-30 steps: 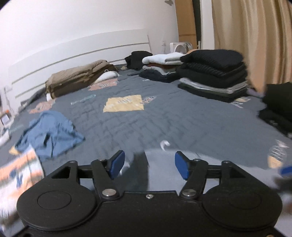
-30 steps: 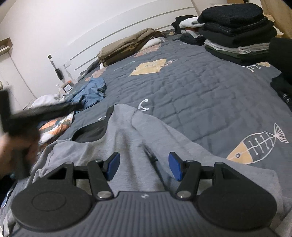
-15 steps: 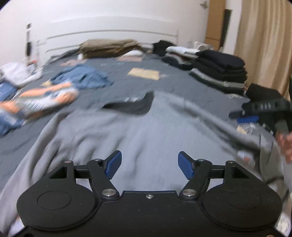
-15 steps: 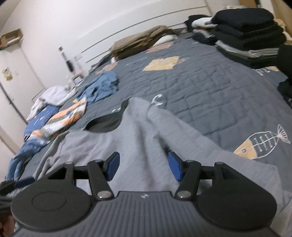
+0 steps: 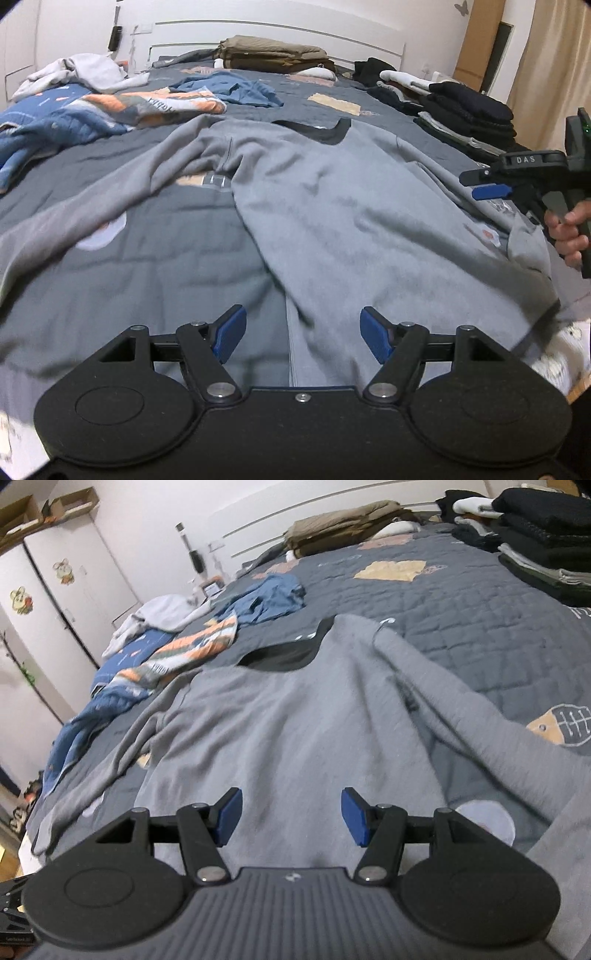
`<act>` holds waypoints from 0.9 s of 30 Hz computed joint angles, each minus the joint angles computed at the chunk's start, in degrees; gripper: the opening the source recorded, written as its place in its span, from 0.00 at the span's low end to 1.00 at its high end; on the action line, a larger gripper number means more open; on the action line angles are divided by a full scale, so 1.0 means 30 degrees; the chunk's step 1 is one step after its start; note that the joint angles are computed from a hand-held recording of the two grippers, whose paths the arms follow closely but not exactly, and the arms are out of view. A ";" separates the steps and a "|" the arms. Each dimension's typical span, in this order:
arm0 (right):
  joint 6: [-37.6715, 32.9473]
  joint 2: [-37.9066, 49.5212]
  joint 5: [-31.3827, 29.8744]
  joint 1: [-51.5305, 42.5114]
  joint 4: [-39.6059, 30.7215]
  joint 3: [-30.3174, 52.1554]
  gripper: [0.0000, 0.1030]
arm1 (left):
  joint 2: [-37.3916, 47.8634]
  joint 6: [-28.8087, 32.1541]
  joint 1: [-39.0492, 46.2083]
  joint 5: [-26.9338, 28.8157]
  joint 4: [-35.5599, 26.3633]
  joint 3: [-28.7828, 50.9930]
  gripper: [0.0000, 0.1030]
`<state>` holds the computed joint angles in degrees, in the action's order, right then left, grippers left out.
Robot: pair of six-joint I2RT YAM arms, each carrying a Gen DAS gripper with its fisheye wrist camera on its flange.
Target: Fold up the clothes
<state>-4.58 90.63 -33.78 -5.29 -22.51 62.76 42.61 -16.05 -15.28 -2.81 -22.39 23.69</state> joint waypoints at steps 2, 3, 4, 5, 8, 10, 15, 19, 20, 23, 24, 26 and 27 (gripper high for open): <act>-0.0106 -0.0608 0.0071 -0.0039 0.0077 -0.0690 0.57 | -0.1328 -0.0384 -0.0294 -0.0051 -0.0579 -0.0755 0.63; -0.0163 -0.0900 0.0099 -0.0076 0.0114 -0.1021 0.57 | -0.1871 -0.0613 -0.0423 0.0013 -0.0822 -0.1121 0.61; -0.0206 -0.1190 0.0131 -0.0160 0.0164 -0.1362 0.57 | -0.2373 -0.0857 -0.0547 0.0110 -0.1048 -0.1484 0.59; -0.0190 -0.1537 0.0226 -0.0256 0.0207 -0.1754 0.57 | -0.2696 -0.0906 -0.0559 0.0379 -0.1185 -0.1777 0.54; -0.0310 -0.2364 0.0382 -0.0607 0.0026 -0.2571 0.57 | -0.3390 -0.0751 -0.0560 0.1043 -0.1381 -0.2489 0.47; -0.0504 -0.2965 0.0405 -0.0966 -0.0131 -0.3097 0.57 | -0.3725 -0.0794 -0.0674 0.1063 -0.1484 -0.2851 0.45; -0.0783 -0.4764 0.0143 -0.2648 -0.0619 -0.4630 0.57 | -0.3376 -0.1282 -0.0294 0.1967 -0.0860 -0.3226 0.45; -0.1317 -0.6080 0.0036 -0.4265 -0.1164 -0.5683 0.57 | -0.2376 -0.1681 -0.0925 0.1756 -0.0157 -0.3219 0.45; -0.1410 -0.6343 -0.0157 -0.4785 -0.1289 -0.5907 0.57 | -0.2141 -0.1822 -0.0996 0.1653 -0.0095 -0.3192 0.45; -0.1946 -0.6913 -0.0320 -0.6206 -0.1758 -0.6396 0.57 | -0.1536 -0.2284 -0.0992 0.1524 0.0025 -0.3095 0.45; -0.2208 -0.7029 -0.0182 -0.6598 -0.1917 -0.6508 0.57 | -0.1400 -0.2462 -0.0927 0.1567 0.0071 -0.3060 0.45; -0.2701 -0.7115 0.0319 -0.7153 -0.2144 -0.6693 0.57 | -0.1018 -0.2879 -0.0966 0.1381 0.0155 -0.2935 0.46; -0.2928 -0.7120 0.0635 -0.7364 -0.2218 -0.6781 0.57 | -0.0727 -0.3066 -0.1022 0.1231 0.0214 -0.2859 0.46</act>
